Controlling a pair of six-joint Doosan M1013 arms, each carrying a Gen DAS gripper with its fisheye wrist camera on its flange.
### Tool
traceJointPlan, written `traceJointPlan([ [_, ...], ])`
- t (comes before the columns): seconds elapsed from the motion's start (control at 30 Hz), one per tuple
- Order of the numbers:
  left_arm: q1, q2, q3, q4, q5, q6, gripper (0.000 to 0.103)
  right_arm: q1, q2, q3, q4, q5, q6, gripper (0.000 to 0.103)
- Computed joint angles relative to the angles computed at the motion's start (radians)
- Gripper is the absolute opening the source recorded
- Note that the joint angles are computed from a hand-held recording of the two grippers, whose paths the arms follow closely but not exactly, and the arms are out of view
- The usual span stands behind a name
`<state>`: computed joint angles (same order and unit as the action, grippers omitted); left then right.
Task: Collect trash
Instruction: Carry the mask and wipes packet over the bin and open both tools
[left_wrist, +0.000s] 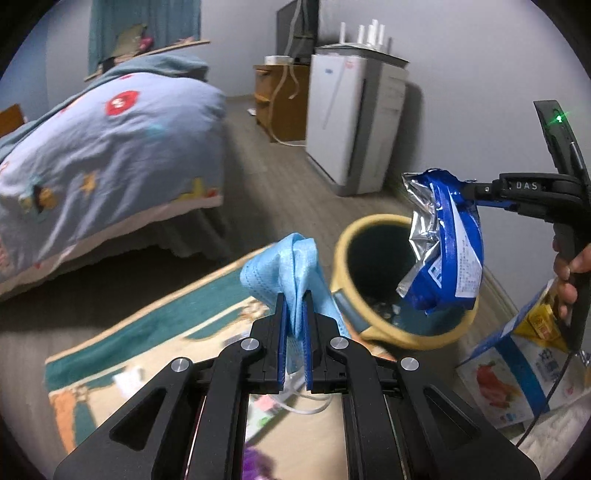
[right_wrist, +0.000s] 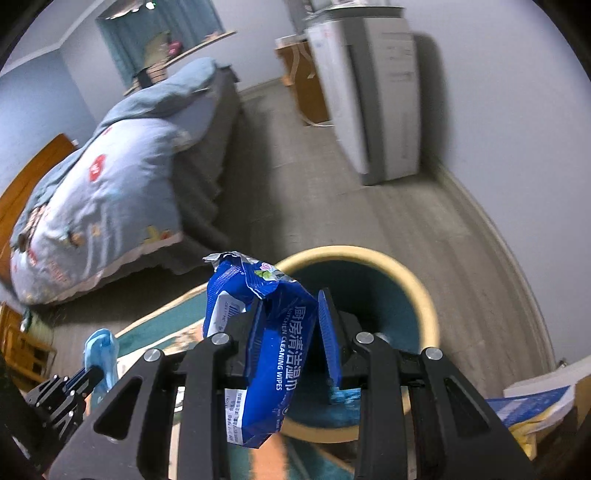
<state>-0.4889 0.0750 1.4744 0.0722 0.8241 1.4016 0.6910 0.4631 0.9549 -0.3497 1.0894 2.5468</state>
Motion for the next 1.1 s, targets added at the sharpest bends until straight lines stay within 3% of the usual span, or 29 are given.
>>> traceJointPlan([
  [0.27,-0.07,0.07,-0.038,-0.036,0.004,0.057,0.008,-0.022,-0.034,0.074,-0.072,0.075,0.034,0.028],
  [0.57,-0.105,0.143,-0.065,-0.092,0.017,0.092,0.008,-0.039,-0.018,0.084,-0.037,0.153,0.022,0.029],
  [0.67,-0.108,0.149,-0.061,-0.091,0.018,0.09,0.027,-0.041,-0.01,0.072,-0.011,0.154,0.0,0.031],
  [0.73,-0.111,0.146,-0.055,-0.062,0.011,0.073,0.045,-0.039,-0.008,0.068,-0.01,0.151,-0.001,0.039],
  [0.8,-0.11,0.136,-0.044,-0.049,-0.018,0.048,0.068,-0.037,-0.009,0.067,-0.023,0.147,0.01,0.055],
  [0.87,-0.105,0.129,-0.041,-0.047,-0.028,0.036,0.077,-0.035,-0.009,0.064,-0.029,0.141,0.017,0.059],
  [0.97,-0.104,0.122,-0.04,-0.025,-0.027,0.021,0.085,-0.03,-0.003,0.052,-0.035,0.137,0.01,0.076],
  [1.0,-0.106,0.118,-0.038,-0.006,-0.025,0.009,0.087,-0.027,-0.002,0.049,-0.039,0.135,0.007,0.084],
  [1.1,-0.109,0.104,-0.036,0.045,-0.004,-0.015,0.088,-0.021,0.004,0.032,-0.047,0.126,0.005,0.092],
])
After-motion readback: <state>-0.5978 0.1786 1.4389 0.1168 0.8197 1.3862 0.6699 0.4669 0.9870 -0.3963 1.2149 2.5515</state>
